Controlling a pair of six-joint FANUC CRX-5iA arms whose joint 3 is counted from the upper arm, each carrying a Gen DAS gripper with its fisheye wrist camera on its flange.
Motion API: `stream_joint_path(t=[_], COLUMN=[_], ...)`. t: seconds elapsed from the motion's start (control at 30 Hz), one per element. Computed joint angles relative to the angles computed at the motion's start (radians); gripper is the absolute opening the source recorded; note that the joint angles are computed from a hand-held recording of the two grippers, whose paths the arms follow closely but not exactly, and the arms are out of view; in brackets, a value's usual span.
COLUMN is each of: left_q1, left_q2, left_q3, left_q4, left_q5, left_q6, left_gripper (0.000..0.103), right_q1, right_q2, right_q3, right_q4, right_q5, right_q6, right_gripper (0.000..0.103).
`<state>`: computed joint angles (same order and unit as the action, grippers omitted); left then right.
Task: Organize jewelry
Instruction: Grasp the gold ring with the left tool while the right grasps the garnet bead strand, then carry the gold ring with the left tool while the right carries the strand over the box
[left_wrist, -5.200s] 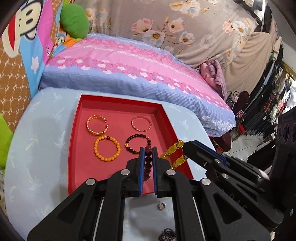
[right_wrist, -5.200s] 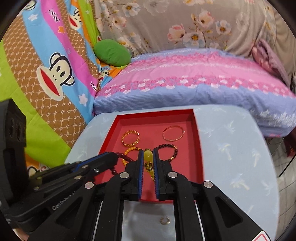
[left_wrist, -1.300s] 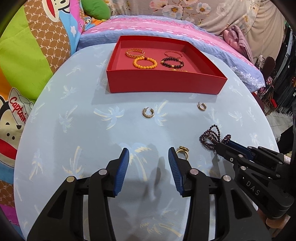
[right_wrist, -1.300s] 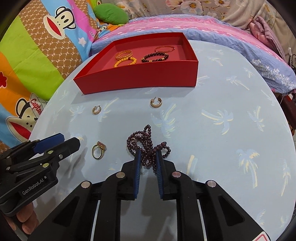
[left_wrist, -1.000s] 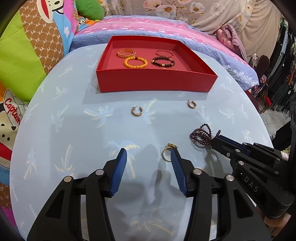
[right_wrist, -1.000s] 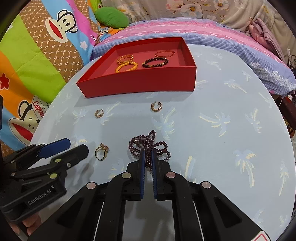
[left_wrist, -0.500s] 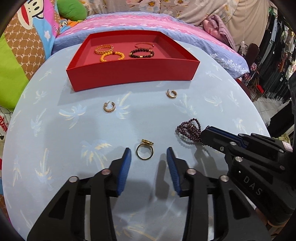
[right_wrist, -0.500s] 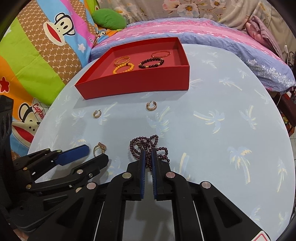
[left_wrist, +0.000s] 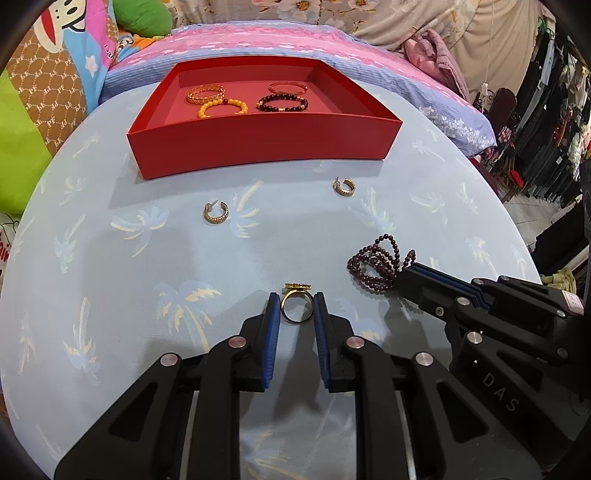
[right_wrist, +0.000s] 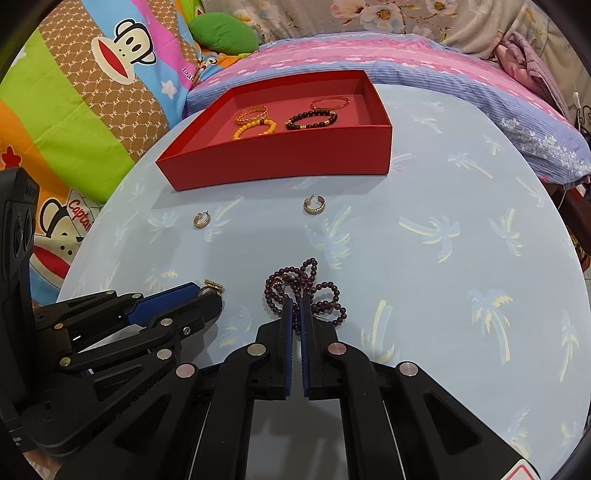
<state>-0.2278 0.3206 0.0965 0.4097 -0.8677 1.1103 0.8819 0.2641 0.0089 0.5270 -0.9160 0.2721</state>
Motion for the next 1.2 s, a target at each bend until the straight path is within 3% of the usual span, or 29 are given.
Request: stream_joint_path(t=[0.87, 1.2], left_q1=[0.038, 0.047], left_q2=[-0.052, -0.041], left_q3=[-0.032, 0.019], left_q4=[0.034, 0.023], left_q5=[0.043, 0.021], left_q6=[0.006, 0.033], left_gripper=[0.018, 0.018], right_q1=[0.016, 0.002], right_q2=[-0.045, -0.048], right_q3=[-0.029, -0.002], right_q4=[0.118, 0.138], right_q5=[0.018, 0.020], right_q6=[-0.080, -0.077], right_gripper=[0.004, 0.004])
